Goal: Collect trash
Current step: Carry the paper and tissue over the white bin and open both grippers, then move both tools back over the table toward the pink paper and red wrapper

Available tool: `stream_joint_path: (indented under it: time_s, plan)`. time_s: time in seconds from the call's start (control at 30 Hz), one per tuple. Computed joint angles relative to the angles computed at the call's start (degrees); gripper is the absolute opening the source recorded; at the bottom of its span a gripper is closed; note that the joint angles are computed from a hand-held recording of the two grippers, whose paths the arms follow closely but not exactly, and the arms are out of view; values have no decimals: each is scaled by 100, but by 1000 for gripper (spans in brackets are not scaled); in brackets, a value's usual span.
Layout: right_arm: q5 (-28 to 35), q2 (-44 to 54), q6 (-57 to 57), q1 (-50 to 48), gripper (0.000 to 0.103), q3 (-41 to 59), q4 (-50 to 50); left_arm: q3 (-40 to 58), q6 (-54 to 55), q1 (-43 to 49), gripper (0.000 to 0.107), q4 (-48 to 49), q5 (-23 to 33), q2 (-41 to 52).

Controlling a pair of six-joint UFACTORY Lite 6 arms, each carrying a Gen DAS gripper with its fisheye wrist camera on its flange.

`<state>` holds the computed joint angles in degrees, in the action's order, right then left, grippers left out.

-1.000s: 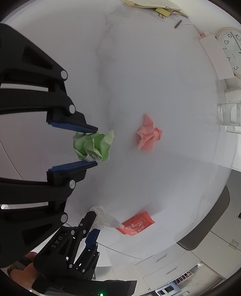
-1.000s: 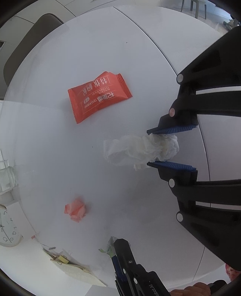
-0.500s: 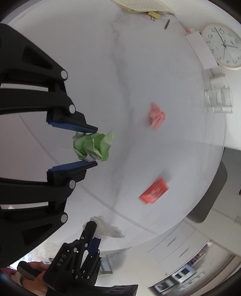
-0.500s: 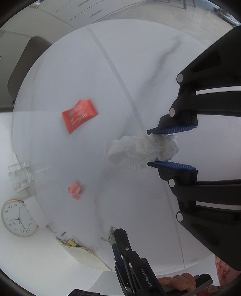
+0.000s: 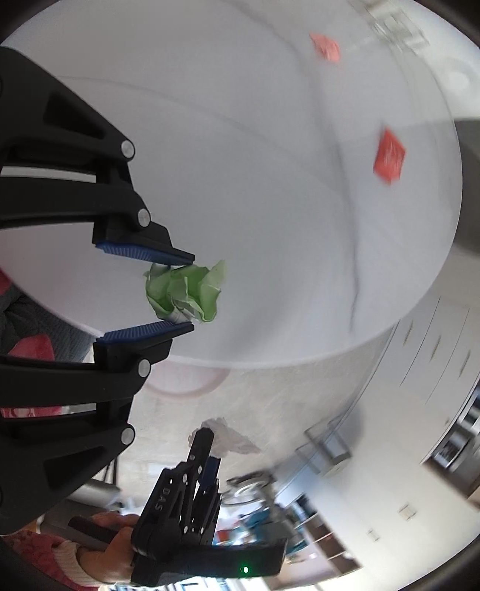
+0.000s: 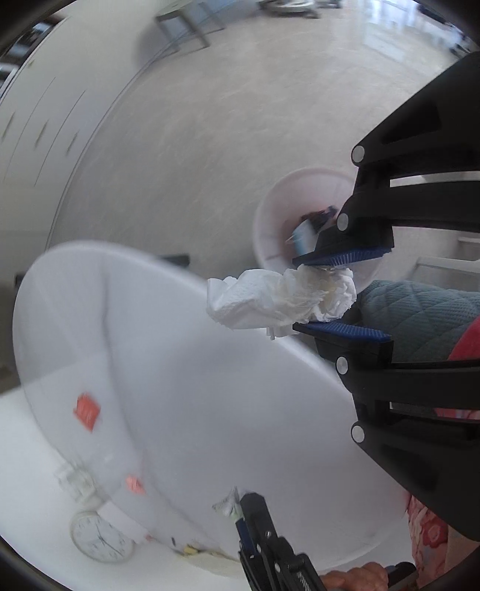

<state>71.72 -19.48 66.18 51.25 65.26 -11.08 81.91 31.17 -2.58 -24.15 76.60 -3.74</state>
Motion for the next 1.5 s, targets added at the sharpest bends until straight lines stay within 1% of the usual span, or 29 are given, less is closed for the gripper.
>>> stream_joint_path:
  time_s: [0.07, 0.17, 0.27, 0.37, 0.4, 0.43, 0.5, 0.6, 0.7, 0.8, 0.83, 0.87, 0.93, 1.03, 1.07, 1.1, 1.17, 1.23, 1.27, 1.4, 1.5]
  plan:
    - [135, -479, 321, 139, 31, -484, -5, -120, -153, -411, 30, 51, -52, -137]
    - [29, -1100, 374, 69, 32, -1240, 134, -254, -549, -1065, 31, 211, -204, -282]
    - [-338, -1533, -259, -397, 32, -2005, 391, -261, -1056, -1682, 31, 408, -402, -297]
    - [-954, -1733, -1520, -1279, 33, -2771, 854, -336, -1862, -2379, 31, 764, -600, -359]
    - [-1148, -1809, -1943, -1530, 46, -3002, 1006, -372, -2128, -2597, 31, 829, -619, -416]
    - [-1421, -1732, -2412, -1772, 74, -3218, 1171, -377, -2332, -2761, 31, 860, -683, -384]
    - [-1688, -1368, -2689, -1805, 100, -3395, 982, -407, -2717, -3074, 31, 1023, -793, -323]
    - [-1780, -1162, -3356, -2022, 100, -3505, 1193, -478, -3299, -3501, 31, 1258, -938, -211]
    - [-1451, -1699, -3554, -2156, 100, -3669, 1157, -489, -3698, -3886, 31, 1409, -1100, -41]
    - [-961, -2366, -3865, -2496, 100, -3730, 1236, -518, -3980, -4181, 31, 1466, -1224, 85]
    - [-710, -2611, -4032, -2706, 100, -3697, 1271, -545, -4065, -4268, 31, 1447, -1271, 125]
    - [-617, -2673, -4112, -2830, 100, -3633, 1273, -517, -4089, -4306, 31, 1431, -1302, 205]
    - [-174, -3160, -4608, -3415, 100, -3607, 1314, -526, -4277, -4526, 31, 1449, -1395, 321]
    - [167, -3560, -5549, -4434, 100, -3568, 1428, -516, -4316, -4684, 32, 1341, -1476, 476]
    - [273, -3638, -5917, -4838, 100, -3515, 1489, -472, -4307, -4737, 40, 1270, -1494, 564]
    - [334, -3672, -6226, -5166, 100, -3484, 1550, -431, -4276, -4745, 63, 1209, -1473, 633]
    - [453, -3729, -6822, -5842, 100, -3422, 1685, -265, -4551, -4871, 83, 1307, -1390, 793]
    - [480, -3713, -7096, -6170, 100, -3388, 1744, -238, -4645, -4962, 86, 1304, -1499, 727]
    - [507, -3727, -7258, -6346, 100, -3378, 1775, -135, -4683, -5010, 91, 1327, -1436, 781]
    - [498, -3719, -7348, -6440, 100, -3388, 1771, 91, -4846, -5089, 92, 1507, -1260, 822]
    - [417, -3669, -7160, -6239, 100, -3379, 1740, 285, -4858, -5017, 92, 1523, -1145, 908]
